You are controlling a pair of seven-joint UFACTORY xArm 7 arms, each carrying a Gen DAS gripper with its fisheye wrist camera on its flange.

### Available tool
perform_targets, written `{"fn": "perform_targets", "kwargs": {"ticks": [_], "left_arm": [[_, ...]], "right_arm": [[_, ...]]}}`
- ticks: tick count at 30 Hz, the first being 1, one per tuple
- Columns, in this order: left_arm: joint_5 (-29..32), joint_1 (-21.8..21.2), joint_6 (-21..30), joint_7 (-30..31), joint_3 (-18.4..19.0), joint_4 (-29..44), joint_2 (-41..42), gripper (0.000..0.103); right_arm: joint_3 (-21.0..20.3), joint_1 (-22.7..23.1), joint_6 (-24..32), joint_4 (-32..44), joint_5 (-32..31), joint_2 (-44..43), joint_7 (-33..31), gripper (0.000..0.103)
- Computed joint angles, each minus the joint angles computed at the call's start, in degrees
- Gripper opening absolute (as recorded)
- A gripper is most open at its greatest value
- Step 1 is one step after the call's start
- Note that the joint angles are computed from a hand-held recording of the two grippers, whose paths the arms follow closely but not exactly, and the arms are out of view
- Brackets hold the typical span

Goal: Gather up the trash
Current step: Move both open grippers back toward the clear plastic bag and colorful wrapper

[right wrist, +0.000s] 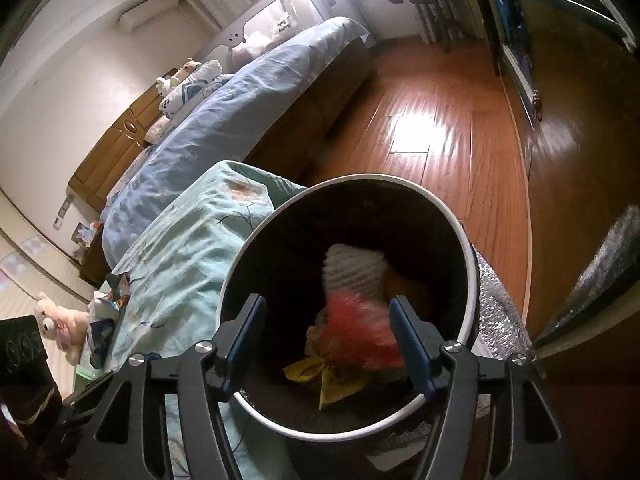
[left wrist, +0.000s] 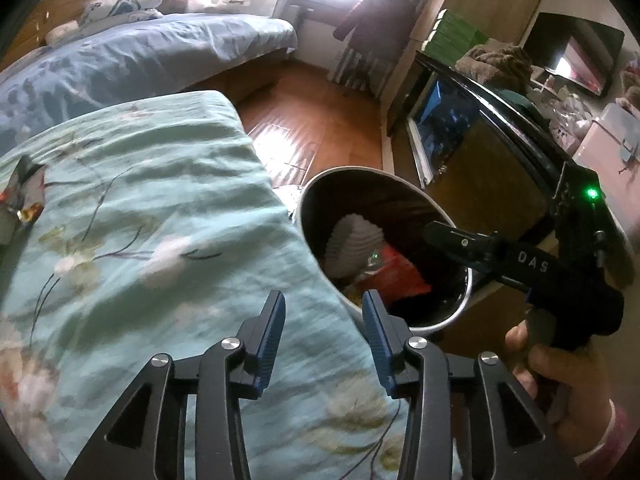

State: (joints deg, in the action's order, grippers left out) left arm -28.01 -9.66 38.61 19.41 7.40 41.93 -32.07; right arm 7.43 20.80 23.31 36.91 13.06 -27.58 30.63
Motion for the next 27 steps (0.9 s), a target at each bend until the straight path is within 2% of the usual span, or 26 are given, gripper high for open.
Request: {"fn": "perform_targets", "kwargs": {"ticks": [5,8,12,15,27], "left_arm": [[1.02,1.76,0.67,-0.63,0.72,-2.11,-3.66,0.039],[2.09,3.14,1.20,-1.26,1.43,-3.55,-6.33,0.043],[4.42,5.57,1.45,-2.32,2.13,-6.15,-10.99,0.046],[6.61,7.75,2.11,-3.20,2.86,-8.02,-14.63,0.049],[12.96,16.12,7.99,-5.79,7.38,-11.78,-25.01,0.050]], "right_arm": [[0.67,0.75,-0.14,0.21,0.13,-0.38,0.50,0.066],[1.21,2.01,-0.76,0.67,0.61,-0.20,0.78,0.067],[2.78,3.85,-2.79,1.22,0.69,0.19,1.64,0.074],[3.76,5.30,-4.53,1.99,0.50,1.12,2.27,0.075],[7.65,10.26,-8.25,7.96,-2.23,8.71,4.63,0.077]]}}
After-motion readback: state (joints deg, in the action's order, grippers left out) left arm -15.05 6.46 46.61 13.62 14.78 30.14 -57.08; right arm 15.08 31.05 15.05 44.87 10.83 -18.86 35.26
